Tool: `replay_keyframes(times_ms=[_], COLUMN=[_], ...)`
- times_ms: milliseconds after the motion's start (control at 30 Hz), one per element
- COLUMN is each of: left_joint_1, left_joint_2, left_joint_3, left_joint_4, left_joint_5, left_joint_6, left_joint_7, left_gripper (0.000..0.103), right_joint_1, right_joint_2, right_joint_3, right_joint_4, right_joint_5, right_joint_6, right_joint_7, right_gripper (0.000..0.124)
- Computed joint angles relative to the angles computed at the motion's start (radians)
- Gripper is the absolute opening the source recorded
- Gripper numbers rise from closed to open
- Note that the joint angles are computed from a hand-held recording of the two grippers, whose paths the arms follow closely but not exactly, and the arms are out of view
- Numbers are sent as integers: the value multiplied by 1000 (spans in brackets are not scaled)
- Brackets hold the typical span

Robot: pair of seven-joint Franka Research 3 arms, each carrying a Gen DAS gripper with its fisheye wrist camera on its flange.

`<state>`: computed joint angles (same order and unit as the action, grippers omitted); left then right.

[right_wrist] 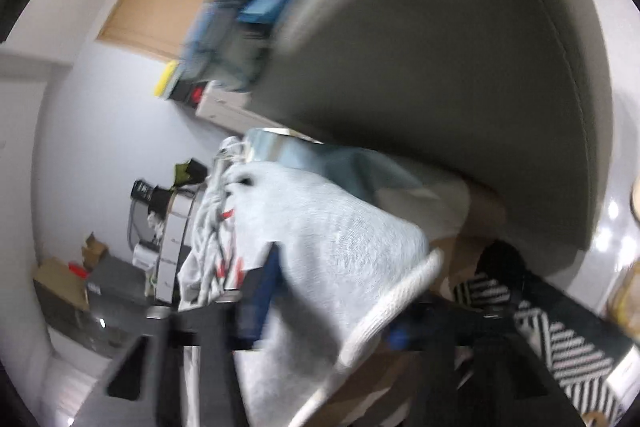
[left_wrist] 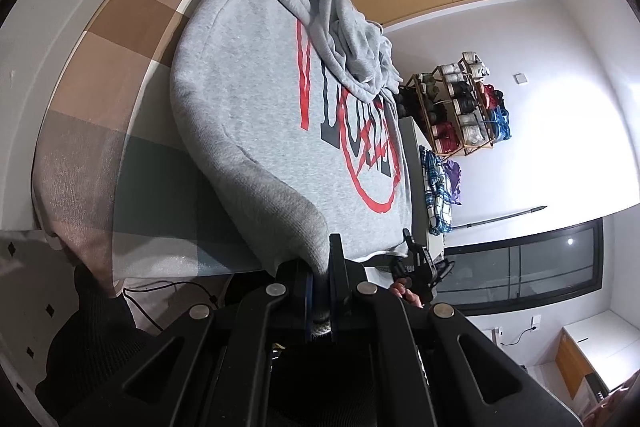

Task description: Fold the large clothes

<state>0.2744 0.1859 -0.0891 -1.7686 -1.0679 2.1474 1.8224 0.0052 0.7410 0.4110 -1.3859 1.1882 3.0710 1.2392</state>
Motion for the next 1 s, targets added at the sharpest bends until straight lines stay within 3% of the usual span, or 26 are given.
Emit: replay_keyframes(times_ms=[133, 367, 533, 600, 667, 800, 1000], left_joint_1=[7, 6, 5, 5, 5, 13, 22], left_joint_2=[1, 20, 33, 38, 44, 53, 61], left_joint_3=[0, -2, -10, -11, -12, -14, -12], left_joint_4=[3, 26, 21, 22, 23, 25, 26], left_joint_5=[-32, -36, -13, 6, 26, 52, 105], left_joint_6=[12, 24, 58, 56, 54, 43, 21], left_joint_7=[9, 7, -35, -52, -77, -109, -153], left_gripper=[1, 1, 1, 1, 1, 1, 1], right_joint_1=[-13, 72, 199, 202, 162, 85, 107], right_joint_2=[-27, -85, -109, -119, -116, -83, -23], right_joint_3=[7, -111, -298, -298, -240, -149, -168], right_joint_4=[-22, -53, -65, -75, -69, -8, 138], right_joint_5=[-3, -161, -403, -457, -476, -468, -501], right_joint_6=[-6, -9, -69, -58, -50, -128, -235], right_joint_7=[-9, 111, 366, 368, 324, 263, 234], right_gripper=[19, 13, 13, 13, 13, 13, 12])
